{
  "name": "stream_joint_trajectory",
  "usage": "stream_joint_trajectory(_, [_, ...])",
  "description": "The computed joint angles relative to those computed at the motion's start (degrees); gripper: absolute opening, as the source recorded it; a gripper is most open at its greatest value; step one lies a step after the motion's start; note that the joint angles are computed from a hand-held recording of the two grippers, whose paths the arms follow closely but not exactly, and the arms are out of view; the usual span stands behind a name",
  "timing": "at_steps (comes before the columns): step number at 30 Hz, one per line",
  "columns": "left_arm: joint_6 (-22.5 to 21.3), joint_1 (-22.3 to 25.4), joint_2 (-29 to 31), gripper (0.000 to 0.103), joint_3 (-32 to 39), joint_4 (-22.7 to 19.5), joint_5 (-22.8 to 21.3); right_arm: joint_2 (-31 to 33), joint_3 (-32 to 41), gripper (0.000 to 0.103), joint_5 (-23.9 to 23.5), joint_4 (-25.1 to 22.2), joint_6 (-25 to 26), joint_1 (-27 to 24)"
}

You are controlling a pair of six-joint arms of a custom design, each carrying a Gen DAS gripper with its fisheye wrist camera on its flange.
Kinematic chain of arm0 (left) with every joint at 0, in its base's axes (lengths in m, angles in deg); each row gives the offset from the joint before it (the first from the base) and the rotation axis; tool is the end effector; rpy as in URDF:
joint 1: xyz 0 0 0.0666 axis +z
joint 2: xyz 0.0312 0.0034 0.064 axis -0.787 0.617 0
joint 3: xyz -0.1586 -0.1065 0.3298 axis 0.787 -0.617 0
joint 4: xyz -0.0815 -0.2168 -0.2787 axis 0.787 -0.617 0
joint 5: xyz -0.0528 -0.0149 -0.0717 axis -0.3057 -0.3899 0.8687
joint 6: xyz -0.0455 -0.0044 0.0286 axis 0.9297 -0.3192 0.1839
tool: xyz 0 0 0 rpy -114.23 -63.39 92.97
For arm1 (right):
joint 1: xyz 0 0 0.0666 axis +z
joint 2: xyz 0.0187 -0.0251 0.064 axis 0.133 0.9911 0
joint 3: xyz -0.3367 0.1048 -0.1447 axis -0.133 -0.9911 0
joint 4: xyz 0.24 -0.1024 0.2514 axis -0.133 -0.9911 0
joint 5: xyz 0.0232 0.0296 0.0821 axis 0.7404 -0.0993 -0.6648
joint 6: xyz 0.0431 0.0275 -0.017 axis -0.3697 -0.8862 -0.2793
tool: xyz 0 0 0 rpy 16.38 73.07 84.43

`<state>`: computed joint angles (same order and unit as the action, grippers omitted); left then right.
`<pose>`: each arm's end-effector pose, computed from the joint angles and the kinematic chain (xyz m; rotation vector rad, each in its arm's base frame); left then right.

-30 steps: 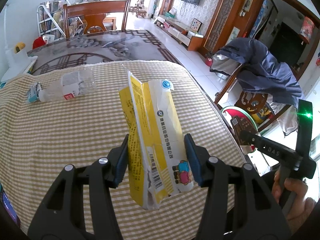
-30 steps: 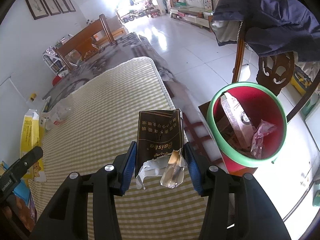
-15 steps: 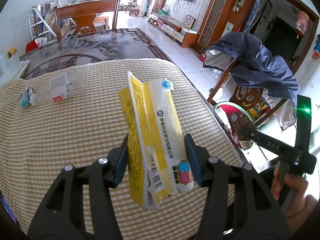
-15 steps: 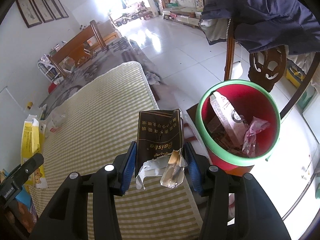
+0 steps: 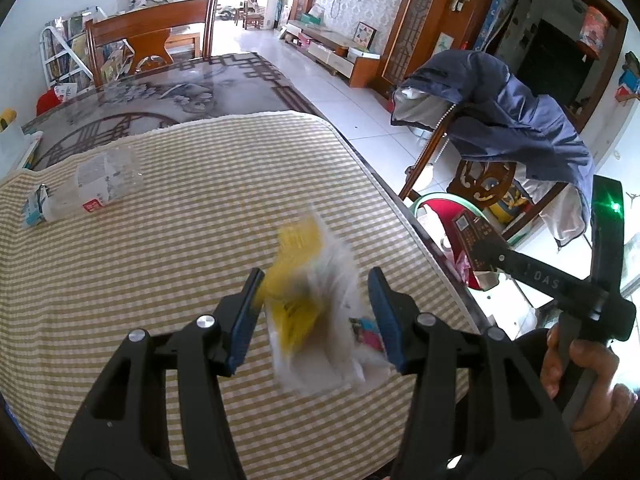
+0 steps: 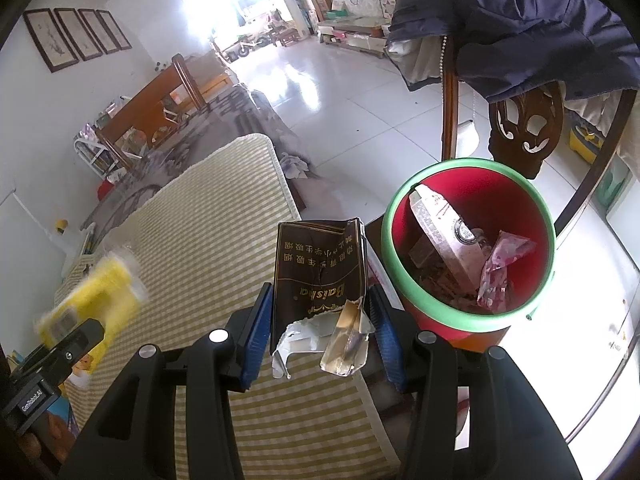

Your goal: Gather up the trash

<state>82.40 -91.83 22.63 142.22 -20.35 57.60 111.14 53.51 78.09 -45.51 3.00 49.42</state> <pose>0.3113 -0.2528 0.3655 0.1339 2.4628 -0.3113 0.3191 0.2762 0.3401 0.2120 2.5483 0.4134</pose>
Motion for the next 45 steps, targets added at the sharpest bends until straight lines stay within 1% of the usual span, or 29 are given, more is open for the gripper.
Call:
stream_joint_trajectory(9, [-0.96,-0.43,1.28,0.050,0.93,0.27,0.60,-0.27,-0.12,0.048,-0.05,-0.08,-0.22,-0.07])
stream_joint_trajectory(12, [-0.70,0.04,1.72,0.050,0.66,0.05,0.91,-0.43,-0.35,0.048,-0.27,-0.14,-0.49,-0.37])
stream_joint_trajectory(17, [-0.39,1.46,3.17,0.050,-0.25,-2.78,2.46,-0.67,-1.00,0.048,-0.85,0.33,-0.89,-0.90])
stream_joint_trajectory(20, [0.57,2.11,3.19,0.051,-1.52,-3.70,3.23,-0.59,-1.18,0.048,-1.18,0.54,-0.87,-1.12])
stream_joint_trajectory(23, [1.05,2.44,2.00,0.059,-3.38,-4.07,2.98,-0.62,-1.22,0.048,-1.22,0.73,-0.97,-1.08])
stream_joint_trajectory(25, [1.02,2.85,0.75,0.061,-4.78,-4.83,2.77,-0.53,-1.33,0.048,-1.34,0.97,-1.09,-1.18])
stream_joint_trajectory(27, [0.65,3.25,-0.25,0.072,-5.86,-5.52,2.73,-0.59,-1.58,0.048,-1.60,1.27,-1.26,-1.30])
stream_joint_trajectory(32, [0.06,4.44,-1.26,0.073,-8.17,-7.41,1.24,-0.48,-1.51,0.048,-1.63,1.48,-1.23,-1.04])
stream_joint_trajectory(35, [-1.57,4.20,-0.84,0.073,-8.13,-7.52,-0.86,-0.21,-1.27,0.048,-1.61,1.39,-1.08,-0.68])
stream_joint_trajectory(37, [-3.98,3.72,0.06,0.077,-7.75,-7.52,-2.90,-0.04,-1.09,0.048,-1.45,1.25,-1.10,-0.45])
stream_joint_trajectory(38, [-5.01,3.60,0.52,0.081,-7.57,-7.40,-3.50,-0.04,-1.11,0.048,-1.43,1.23,-1.11,-0.42])
stream_joint_trajectory(42, [-9.49,3.45,3.28,0.082,-6.78,-7.18,-6.26,0.03,-1.06,0.048,-1.41,1.18,-1.36,-0.30])
stream_joint_trajectory(45, [-10.09,4.11,3.98,0.082,-6.89,-6.72,-6.04,0.09,-1.09,0.048,-1.33,1.07,-1.33,-0.20])
